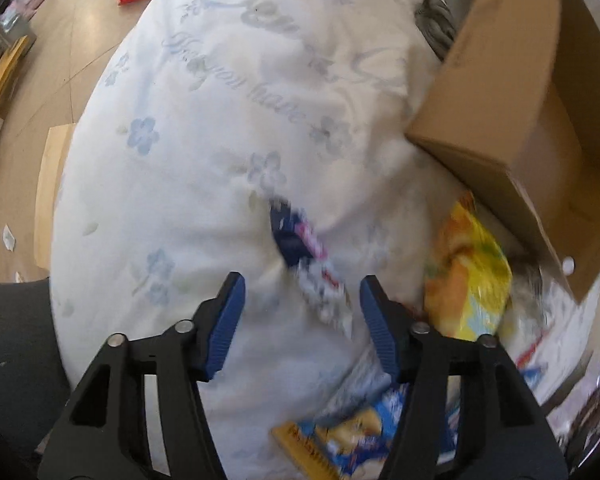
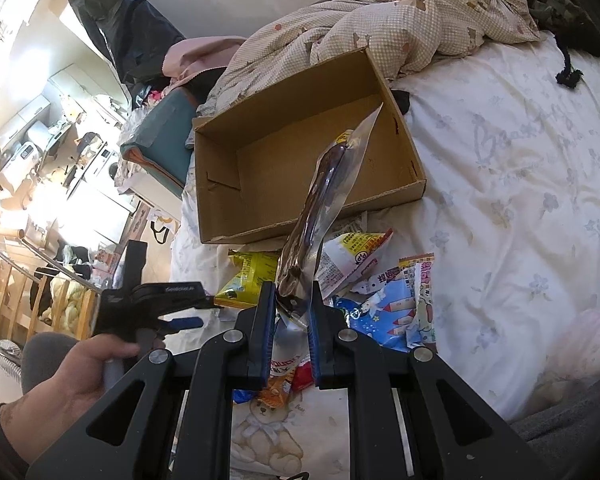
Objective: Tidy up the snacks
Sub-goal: 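Grasp the small blue candy bar with the left gripper while the right gripper holds the jerky packet, then lower both held snacks into the cardboard box and open both grippers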
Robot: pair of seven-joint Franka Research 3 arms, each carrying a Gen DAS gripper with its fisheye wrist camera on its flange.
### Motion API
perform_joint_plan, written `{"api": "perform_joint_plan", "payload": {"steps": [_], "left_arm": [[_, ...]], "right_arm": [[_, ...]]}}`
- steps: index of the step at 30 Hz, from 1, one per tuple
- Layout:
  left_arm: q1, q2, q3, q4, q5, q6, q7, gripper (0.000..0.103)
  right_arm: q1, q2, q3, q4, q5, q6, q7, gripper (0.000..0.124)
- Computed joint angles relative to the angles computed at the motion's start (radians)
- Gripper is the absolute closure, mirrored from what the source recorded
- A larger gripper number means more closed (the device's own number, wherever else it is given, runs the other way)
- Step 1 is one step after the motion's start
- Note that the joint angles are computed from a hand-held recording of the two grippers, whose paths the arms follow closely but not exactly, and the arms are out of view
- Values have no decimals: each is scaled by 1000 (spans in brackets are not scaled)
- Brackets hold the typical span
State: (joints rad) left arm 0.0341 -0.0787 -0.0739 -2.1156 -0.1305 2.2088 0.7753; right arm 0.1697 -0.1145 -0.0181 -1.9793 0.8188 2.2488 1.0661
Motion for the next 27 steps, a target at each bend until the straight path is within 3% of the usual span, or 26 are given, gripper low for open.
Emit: {"api": "perform_joint_plan", "payload": {"steps": [2,4,10,14,18,27], "left_arm": [[1,27,-3,28,31,-19,5,85],[0,33,-7,40,57,-30,15,89],[-3,2,-16,84,182,-87,-16,90],[-5,-72,-16,82,246,-50,-29,90],[-25,-95,-24,138,271,-32,47,90],[-60,37,-46,351,300,-14,178,90]], "right_arm": [[-2,6,-1,5,-3,-1,6,109],[-3,13,-1,11,-6,-4,15,109],[0,13,5,12,-14,3,18,109],[4,5,2,12,21,14,-7,109],[10,16,5,35,42,37,-35,109],[9,144,29,201,38,67,-18,109]]}}
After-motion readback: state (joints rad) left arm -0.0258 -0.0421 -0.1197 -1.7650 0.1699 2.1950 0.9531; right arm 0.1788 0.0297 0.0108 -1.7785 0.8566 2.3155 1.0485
